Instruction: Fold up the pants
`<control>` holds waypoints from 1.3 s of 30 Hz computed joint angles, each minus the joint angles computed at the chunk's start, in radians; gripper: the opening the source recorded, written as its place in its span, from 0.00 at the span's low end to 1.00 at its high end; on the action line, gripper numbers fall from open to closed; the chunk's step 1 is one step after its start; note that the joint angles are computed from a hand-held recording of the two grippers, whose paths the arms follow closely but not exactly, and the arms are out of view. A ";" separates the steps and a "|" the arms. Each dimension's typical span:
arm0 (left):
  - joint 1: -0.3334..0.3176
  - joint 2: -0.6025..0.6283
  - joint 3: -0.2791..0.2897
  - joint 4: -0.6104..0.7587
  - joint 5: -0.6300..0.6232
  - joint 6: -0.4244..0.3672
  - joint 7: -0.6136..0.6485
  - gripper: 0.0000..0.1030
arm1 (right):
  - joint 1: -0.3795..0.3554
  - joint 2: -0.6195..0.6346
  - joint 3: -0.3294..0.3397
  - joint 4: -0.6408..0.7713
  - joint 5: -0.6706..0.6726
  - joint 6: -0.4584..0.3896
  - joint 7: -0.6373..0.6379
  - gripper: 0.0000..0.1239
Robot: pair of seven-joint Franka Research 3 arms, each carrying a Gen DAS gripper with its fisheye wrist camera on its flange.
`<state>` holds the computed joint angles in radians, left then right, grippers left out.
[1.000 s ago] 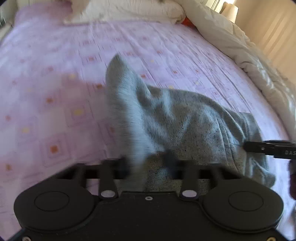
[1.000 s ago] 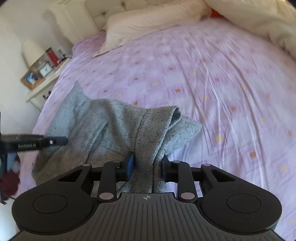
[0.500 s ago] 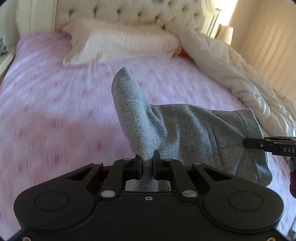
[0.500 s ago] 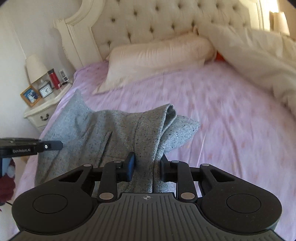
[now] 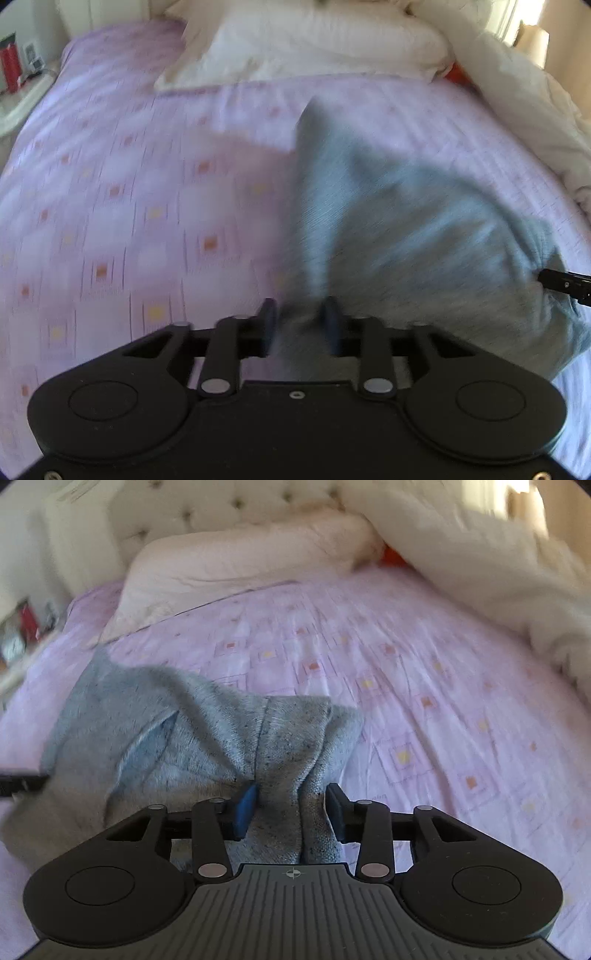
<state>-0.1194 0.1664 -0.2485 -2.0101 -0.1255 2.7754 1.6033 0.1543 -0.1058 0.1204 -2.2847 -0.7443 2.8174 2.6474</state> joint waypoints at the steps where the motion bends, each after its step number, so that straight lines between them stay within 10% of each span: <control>1: 0.001 -0.011 -0.003 -0.030 -0.008 0.044 0.008 0.45 | 0.003 0.002 0.003 0.006 -0.006 -0.015 -0.015 0.31; 22: -0.043 -0.168 0.046 -0.130 0.177 0.058 -0.206 0.48 | -0.014 -0.180 0.108 -0.007 -0.062 -0.157 0.124 0.35; 39: -0.115 -0.506 0.054 -0.441 0.300 0.110 -0.341 0.63 | 0.066 -0.278 0.187 -0.058 0.194 -0.253 0.113 0.35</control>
